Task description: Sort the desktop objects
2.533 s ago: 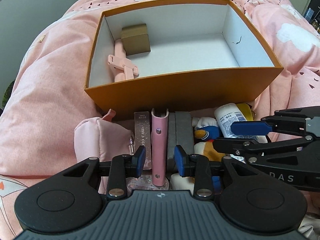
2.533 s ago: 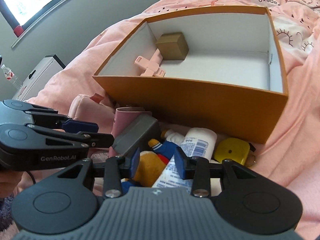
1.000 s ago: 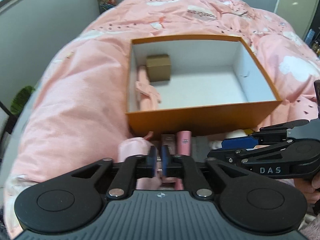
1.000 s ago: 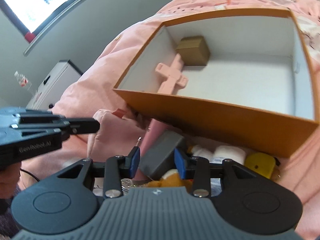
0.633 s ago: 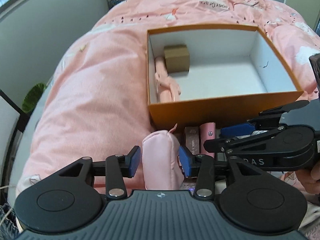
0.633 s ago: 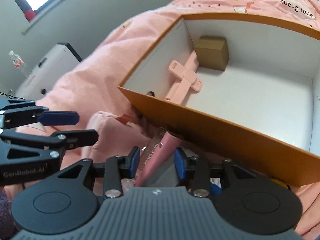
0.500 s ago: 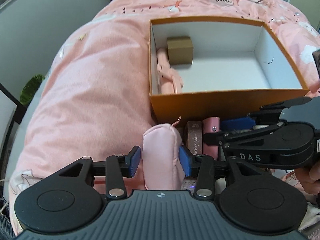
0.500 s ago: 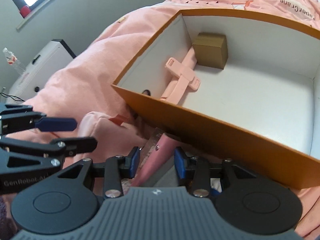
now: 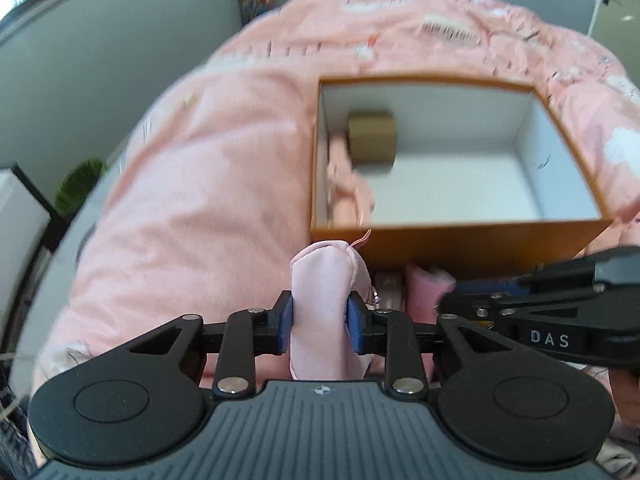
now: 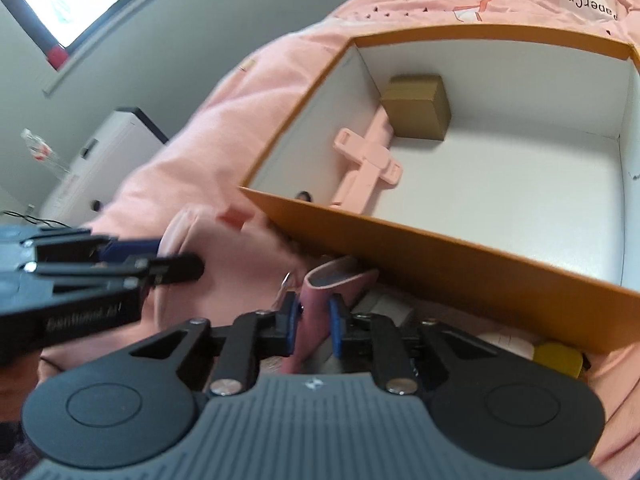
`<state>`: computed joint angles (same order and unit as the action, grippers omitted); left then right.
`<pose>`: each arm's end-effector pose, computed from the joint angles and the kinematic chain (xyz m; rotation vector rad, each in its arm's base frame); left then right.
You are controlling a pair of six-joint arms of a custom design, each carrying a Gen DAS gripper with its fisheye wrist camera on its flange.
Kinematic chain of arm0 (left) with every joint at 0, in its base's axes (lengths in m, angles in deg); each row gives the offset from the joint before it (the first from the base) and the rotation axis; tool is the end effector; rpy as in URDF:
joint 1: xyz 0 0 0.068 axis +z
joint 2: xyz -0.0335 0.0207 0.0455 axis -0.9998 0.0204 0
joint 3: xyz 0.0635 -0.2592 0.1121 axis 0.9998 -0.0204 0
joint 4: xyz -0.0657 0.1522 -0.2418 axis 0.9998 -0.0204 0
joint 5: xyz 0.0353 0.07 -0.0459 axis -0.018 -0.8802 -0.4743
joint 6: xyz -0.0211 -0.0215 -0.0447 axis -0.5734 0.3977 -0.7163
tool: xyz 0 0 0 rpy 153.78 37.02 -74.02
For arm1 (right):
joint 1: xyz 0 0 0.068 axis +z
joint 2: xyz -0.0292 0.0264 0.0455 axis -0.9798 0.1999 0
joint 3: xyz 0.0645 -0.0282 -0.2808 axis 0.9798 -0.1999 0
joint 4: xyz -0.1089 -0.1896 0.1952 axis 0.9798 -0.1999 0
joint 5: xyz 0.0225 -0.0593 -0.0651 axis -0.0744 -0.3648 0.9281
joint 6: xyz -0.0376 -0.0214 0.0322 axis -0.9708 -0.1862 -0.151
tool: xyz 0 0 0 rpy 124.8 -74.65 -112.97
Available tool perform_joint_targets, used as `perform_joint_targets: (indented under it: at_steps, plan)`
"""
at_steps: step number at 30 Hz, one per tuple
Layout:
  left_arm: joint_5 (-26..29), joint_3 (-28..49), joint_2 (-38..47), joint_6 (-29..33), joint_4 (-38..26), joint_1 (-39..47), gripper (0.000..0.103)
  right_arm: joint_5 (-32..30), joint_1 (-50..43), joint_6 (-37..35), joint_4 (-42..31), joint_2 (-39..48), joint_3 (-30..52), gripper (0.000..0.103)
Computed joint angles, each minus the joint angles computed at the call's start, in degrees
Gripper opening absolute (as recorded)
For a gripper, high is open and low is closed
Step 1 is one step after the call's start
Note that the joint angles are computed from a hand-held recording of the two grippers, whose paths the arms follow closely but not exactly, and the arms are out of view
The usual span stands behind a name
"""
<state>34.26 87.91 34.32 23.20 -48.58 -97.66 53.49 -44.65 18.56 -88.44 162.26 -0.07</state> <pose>0.2121 -0.0321 0.2378 0.3302 2.5383 0.0125 0.2258 0.1606 0.1805 -0.2771 2.5195 0.7150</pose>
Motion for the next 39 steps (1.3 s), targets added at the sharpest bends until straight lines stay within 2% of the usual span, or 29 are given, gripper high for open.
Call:
perform_joint_targets:
  at_steps: [5,9,10,12,14,16,19,21,27,31,32,35,39]
  plan:
    - [-0.3,0.8,-4.5,-2.3,-1.0,-4.3,0.029,-0.5,-1.1,0.7,-2.5,-11.8,-3.2,0.000]
    - [-5.8,0.1,-4.6,-3.0,0.3,-9.9,0.028,-1.5,-4.0,1.2,-7.0,-17.4,-4.2,0.000]
    - [-6.0,0.1,-4.3,-3.2,0.5,-10.2,0.028,-1.4,-4.3,1.6,-7.5,-17.6,-4.4,0.004]
    - [-6.0,-0.1,-4.0,-3.4,0.7,-10.3,0.028,-0.7,-4.0,2.2,-7.5,-16.7,-4.7,0.006]
    - [-5.8,-0.2,-3.7,-3.9,0.6,-9.9,0.028,-1.2,-3.1,3.4,-5.7,-14.8,-4.9,0.014]
    - [-5.3,-0.3,-4.1,-3.9,0.5,-8.6,0.028,-0.1,-1.4,3.3,-3.9,-11.4,-4.0,0.032]
    - [-6.1,-0.1,-4.2,-3.3,0.8,-6.5,0.028,3.7,2.1,1.6,-3.0,-5.7,-1.1,0.034]
    - [-5.0,0.0,-3.9,-2.7,1.0,-4.3,0.028,6.5,4.1,0.6,-2.1,-1.8,0.9,0.041]
    - [-1.5,-0.3,-2.8,-1.5,2.1,1.1,0.028,11.4,6.6,0.2,-3.2,8.1,6.7,0.042]
    - [-0.3,-0.6,-1.9,-1.2,2.8,2.6,0.028,14.0,7.7,0.6,-2.3,11.3,7.7,0.042]
    - [-0.2,-0.7,-1.8,-1.2,2.9,2.7,0.028,14.8,7.9,0.7,-2.0,11.9,7.9,0.037]
    - [-0.3,-0.8,-1.7,-1.3,3.2,2.2,0.028,14.5,7.5,1.7,-1.2,10.7,6.7,0.031]
    - [-0.9,-0.6,-2.3,-1.7,2.9,0.6,0.028,11.4,5.7,4.4,-0.5,4.1,2.4,0.027]
